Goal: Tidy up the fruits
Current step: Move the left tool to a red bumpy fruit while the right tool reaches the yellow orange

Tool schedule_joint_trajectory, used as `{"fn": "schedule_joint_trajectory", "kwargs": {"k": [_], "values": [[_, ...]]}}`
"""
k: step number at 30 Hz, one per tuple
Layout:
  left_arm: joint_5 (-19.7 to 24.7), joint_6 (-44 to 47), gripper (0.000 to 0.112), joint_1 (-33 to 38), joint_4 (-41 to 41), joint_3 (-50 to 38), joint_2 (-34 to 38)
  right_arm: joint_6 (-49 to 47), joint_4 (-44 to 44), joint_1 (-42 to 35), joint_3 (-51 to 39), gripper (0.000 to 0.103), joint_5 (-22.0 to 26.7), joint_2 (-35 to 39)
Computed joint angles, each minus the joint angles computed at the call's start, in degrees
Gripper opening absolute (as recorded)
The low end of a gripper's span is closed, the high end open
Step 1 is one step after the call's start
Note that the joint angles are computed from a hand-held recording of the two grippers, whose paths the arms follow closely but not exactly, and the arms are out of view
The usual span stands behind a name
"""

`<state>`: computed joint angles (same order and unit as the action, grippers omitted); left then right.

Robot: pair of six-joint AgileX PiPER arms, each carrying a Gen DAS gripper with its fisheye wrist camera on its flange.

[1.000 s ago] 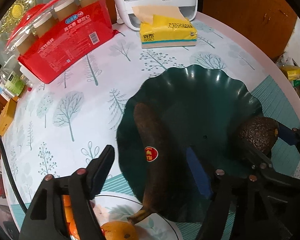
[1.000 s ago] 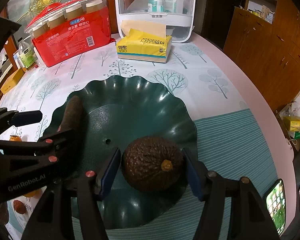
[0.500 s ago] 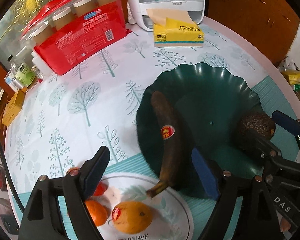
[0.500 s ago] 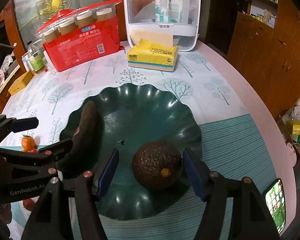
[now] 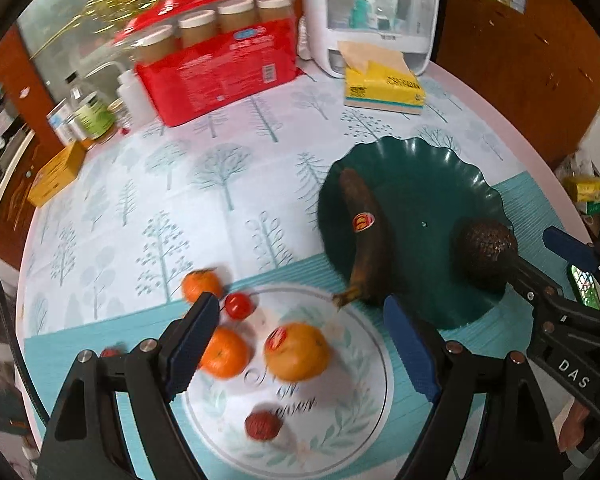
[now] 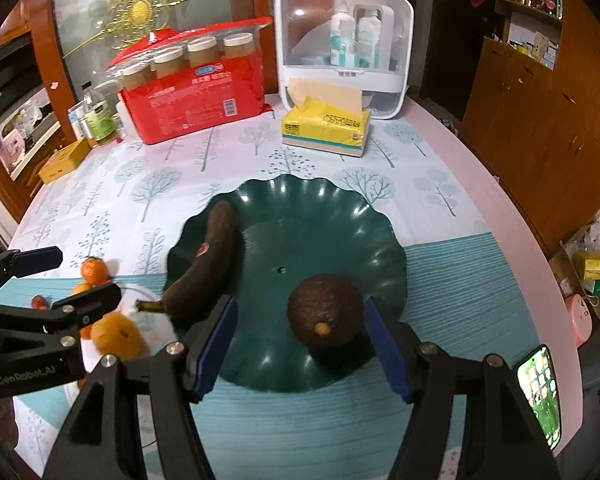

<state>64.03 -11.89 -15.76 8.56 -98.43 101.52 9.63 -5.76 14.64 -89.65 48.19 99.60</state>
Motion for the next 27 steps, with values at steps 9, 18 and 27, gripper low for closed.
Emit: {"fn": "schedule_joint_trajectory", "kwargs": {"k": [9,18,27], "values": [[0.62,-2.45,0.084,5.05,1.8,8.69,-12.69,-2.33,1.14,4.37,-1.55,0.067,3.54,-4.58],[1.52,0.85,0.086,15.99,0.21,12.6,-21.0,-2.57,1.64,10.56,-8.13,0.067,7.65,-2.92],[0.35,13.88,0.086,30.33,-7.4,13.05,-17.64,3.01,0.23,16.72,-16.02,0.067,14.28,3.83]]}}
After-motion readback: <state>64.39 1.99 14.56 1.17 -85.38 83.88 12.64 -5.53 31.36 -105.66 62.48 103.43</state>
